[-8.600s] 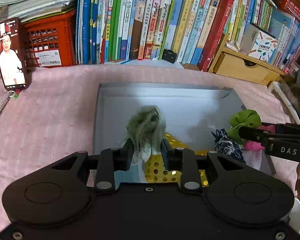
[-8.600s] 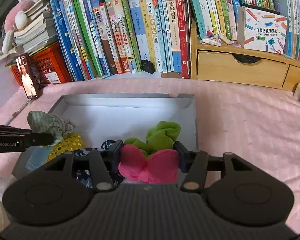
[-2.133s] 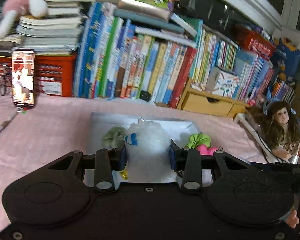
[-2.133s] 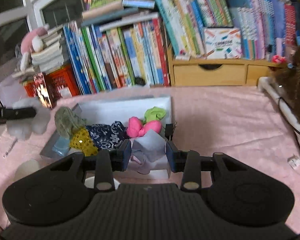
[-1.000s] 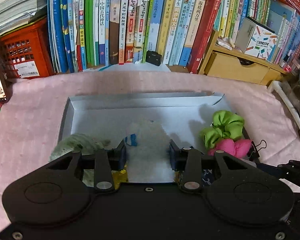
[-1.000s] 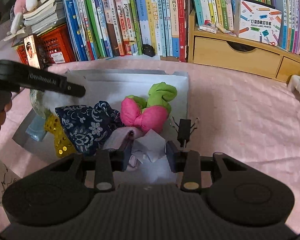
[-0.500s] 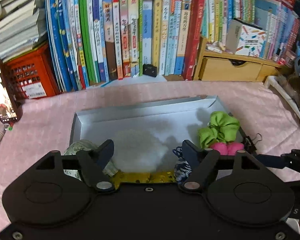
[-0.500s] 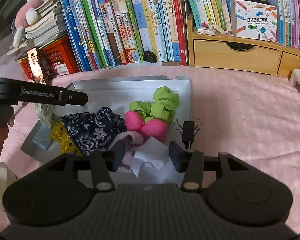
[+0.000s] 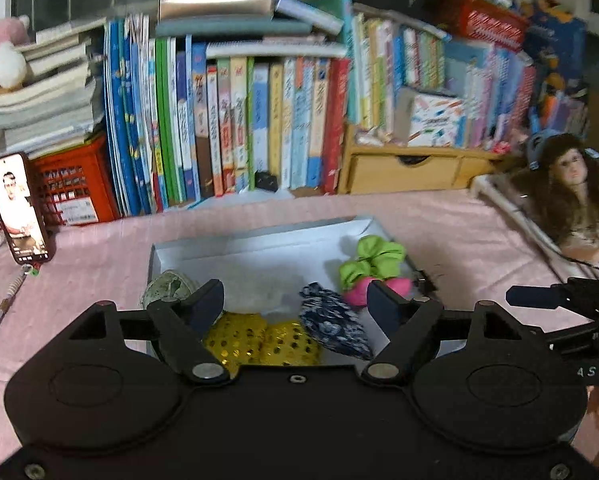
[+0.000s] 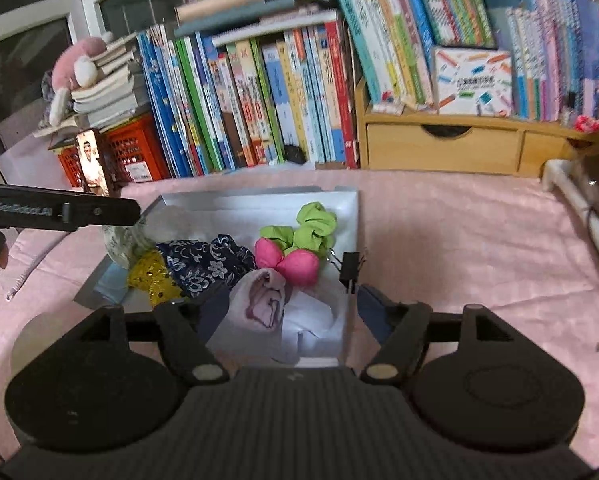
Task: Organize soft objects
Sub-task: 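Move both grippers back toward the purple pom-pom and white foam block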
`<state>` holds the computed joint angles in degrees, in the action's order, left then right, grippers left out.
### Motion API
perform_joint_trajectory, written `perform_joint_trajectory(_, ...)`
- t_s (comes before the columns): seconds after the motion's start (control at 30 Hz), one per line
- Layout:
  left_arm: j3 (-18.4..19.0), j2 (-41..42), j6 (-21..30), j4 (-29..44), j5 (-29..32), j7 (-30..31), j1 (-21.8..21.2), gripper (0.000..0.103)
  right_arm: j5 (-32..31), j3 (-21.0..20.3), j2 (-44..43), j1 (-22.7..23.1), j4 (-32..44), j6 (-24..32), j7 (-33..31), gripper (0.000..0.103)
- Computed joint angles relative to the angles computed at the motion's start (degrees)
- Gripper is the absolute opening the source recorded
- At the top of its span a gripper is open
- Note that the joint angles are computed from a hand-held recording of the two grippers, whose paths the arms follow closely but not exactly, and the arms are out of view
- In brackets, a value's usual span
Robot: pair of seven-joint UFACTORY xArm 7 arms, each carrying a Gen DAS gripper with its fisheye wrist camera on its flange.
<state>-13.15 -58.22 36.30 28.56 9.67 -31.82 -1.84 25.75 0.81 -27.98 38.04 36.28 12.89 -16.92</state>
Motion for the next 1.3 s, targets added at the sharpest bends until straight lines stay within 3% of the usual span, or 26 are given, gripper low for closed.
perform_joint_trajectory(0.37, -6.74, -20.60, 4.45, -6.26, -2.71, -4.14, -8.52, 0.083, -6.67, -0.02, -16.62, -1.57, -11.73, -3.22, 3.09, 0.088)
perform_joint_trajectory(0.53, -13.25, -30.95, 8.33, -10.29, -4.40, -10.75, -13.18, 0.084, -10.00, 0.20, -23.29, -4.02, -16.40, -3.51, 6.39, 0.088)
perform_joint_trajectory(0.73, -22.19, -37.17, 15.03, -12.65, -5.96, -19.54, -20.54, 0.084, -14.01, 2.51, -29.06, -8.32, -22.10, -4.82, 12.14, 0.089)
perform_joint_trajectory(0.97, -36.08, -34.76, 21.98, -12.22, -6.28, -31.59, -26.86, 0.084, -17.50, 4.40, -32.92, -10.83, -28.29, -8.04, 19.51, 0.089)
perform_joint_trajectory(1.13, -40.52, -29.08, 23.20, -11.55, -6.02, -39.15, -26.31, 0.077, -21.09, 7.61, -34.37, -13.51, -31.74, -10.84, 24.30, 0.089)
perform_joint_trajectory(1.3, -42.04, -25.15, 20.12, -12.67, -4.92, -47.61, -23.68, 0.066, -24.67, 11.08, -34.54, -16.21, -33.61, -13.37, 29.03, 0.092)
